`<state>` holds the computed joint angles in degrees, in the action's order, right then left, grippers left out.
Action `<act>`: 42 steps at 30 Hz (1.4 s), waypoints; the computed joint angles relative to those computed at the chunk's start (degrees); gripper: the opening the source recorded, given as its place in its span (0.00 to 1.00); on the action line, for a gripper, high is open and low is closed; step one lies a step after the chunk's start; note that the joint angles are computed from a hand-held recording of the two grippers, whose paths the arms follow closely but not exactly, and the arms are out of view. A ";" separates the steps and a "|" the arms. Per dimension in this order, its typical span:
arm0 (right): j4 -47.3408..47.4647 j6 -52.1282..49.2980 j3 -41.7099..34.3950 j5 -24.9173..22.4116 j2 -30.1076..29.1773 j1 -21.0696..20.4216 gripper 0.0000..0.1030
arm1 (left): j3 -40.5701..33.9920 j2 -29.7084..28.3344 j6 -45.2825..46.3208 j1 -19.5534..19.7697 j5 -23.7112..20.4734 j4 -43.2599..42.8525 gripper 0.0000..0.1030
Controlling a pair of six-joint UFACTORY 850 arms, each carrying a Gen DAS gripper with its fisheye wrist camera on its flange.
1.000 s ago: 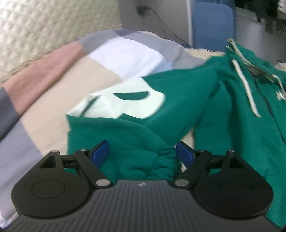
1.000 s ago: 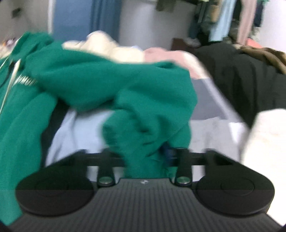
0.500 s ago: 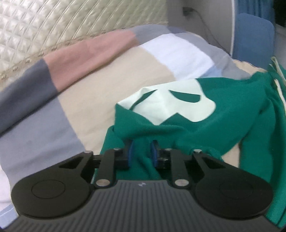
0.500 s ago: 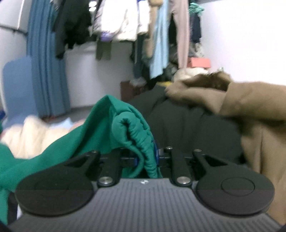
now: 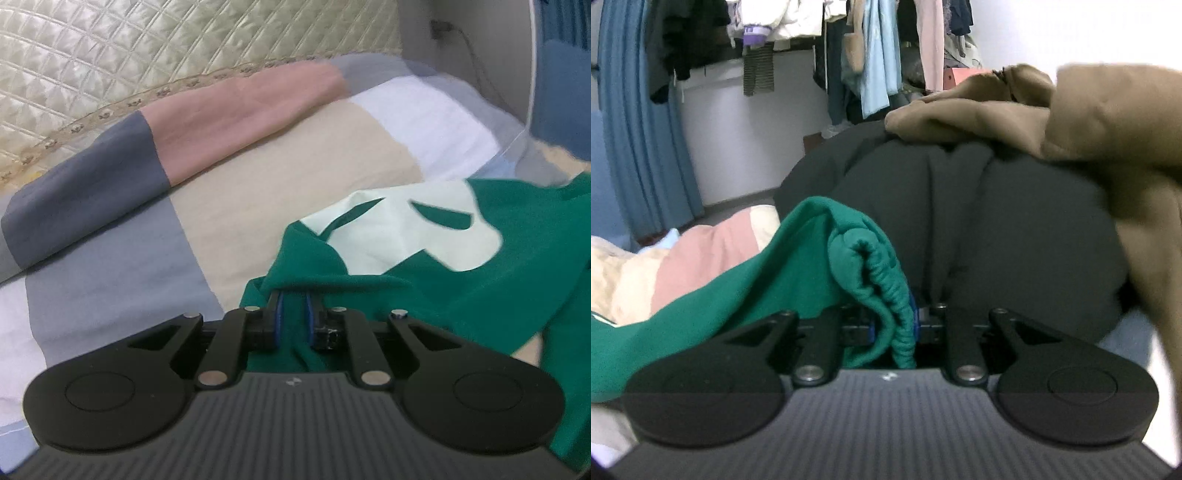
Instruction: Fold large clothes
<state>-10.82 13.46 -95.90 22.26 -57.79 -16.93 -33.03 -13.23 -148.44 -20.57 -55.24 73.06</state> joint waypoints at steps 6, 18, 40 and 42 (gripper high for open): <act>-14.62 19.70 7.59 4.44 5.98 -1.97 0.58 | 2.55 5.06 -4.72 -6.56 -0.60 1.34 0.50; -43.41 45.66 32.14 14.99 27.33 -1.58 0.64 | 5.42 11.86 -11.51 -18.40 4.85 8.72 0.57; -84.16 80.49 40.51 20.87 23.47 4.44 0.82 | 8.61 10.33 -26.78 -12.29 23.80 21.47 0.68; -84.23 78.01 41.17 24.69 24.10 4.07 0.82 | 8.50 10.28 -26.22 -12.50 23.72 21.07 0.68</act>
<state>-95.05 91.47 -54.73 46.95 -33.69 -12.86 -24.53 -2.95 -174.66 -33.07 -31.52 94.13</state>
